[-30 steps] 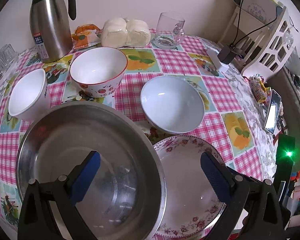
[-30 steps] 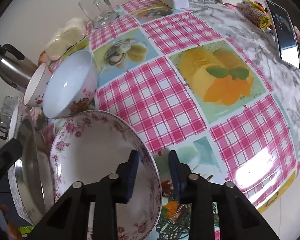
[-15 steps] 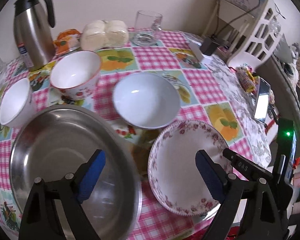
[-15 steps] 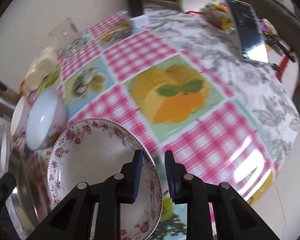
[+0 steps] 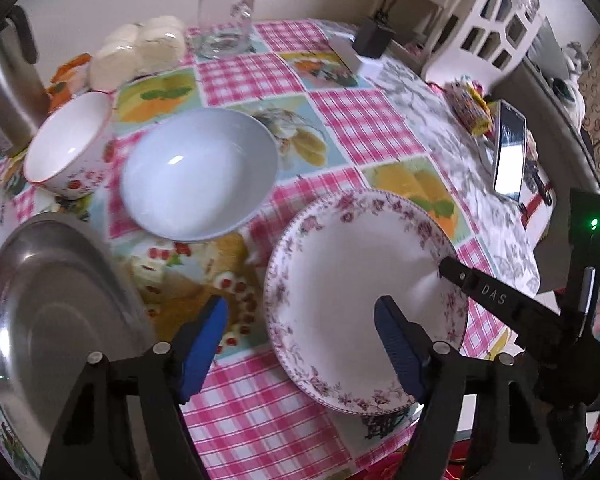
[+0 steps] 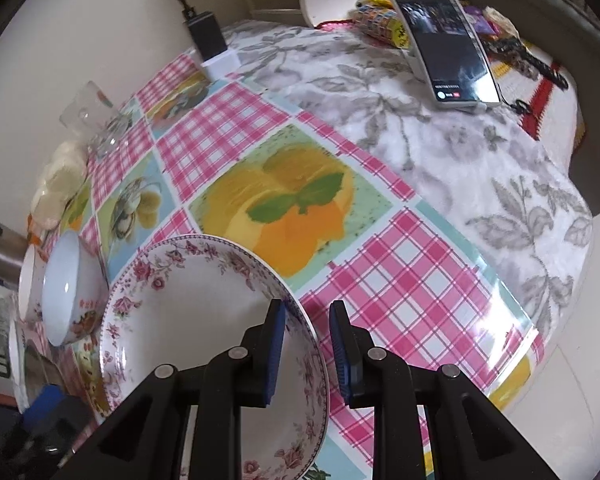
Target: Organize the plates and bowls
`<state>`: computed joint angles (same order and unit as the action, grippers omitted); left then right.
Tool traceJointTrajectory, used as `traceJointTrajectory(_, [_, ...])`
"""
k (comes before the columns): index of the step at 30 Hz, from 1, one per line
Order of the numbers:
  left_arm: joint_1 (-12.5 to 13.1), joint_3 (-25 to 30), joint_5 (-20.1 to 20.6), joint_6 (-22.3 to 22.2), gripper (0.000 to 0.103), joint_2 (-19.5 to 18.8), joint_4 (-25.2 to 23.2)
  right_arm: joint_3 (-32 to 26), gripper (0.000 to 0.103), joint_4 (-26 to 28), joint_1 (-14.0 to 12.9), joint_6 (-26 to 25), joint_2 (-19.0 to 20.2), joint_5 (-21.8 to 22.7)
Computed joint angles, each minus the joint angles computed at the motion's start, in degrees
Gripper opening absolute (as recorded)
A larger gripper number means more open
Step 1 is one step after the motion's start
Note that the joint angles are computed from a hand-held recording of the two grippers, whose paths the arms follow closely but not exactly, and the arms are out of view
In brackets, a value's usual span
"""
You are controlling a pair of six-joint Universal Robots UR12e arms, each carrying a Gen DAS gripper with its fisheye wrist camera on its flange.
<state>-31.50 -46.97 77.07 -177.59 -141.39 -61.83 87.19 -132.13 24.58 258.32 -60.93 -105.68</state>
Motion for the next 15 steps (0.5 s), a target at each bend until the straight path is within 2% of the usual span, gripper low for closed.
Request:
traceJointTrajectory(10, [-1.0, 4.0, 3.4, -0.2, 0.069, -2.7, -4.9, 0.7, 0.025, -0.2, -0.4, 0.2, -0.3, 1.0])
traceJointTrajectory(12, [-1.1, 4.7, 3.9, -0.3, 0.062, -3.2, -5.6, 0.9, 0.025, -0.7, -0.6, 0.2, -0.3, 1.1])
traceJointTrajectory(15, [-1.2, 5.7, 4.0, -0.5, 0.062, -3.8, -6.9, 1.5, 0.025, -1.8, -0.7, 0.3, -0.4, 1.4])
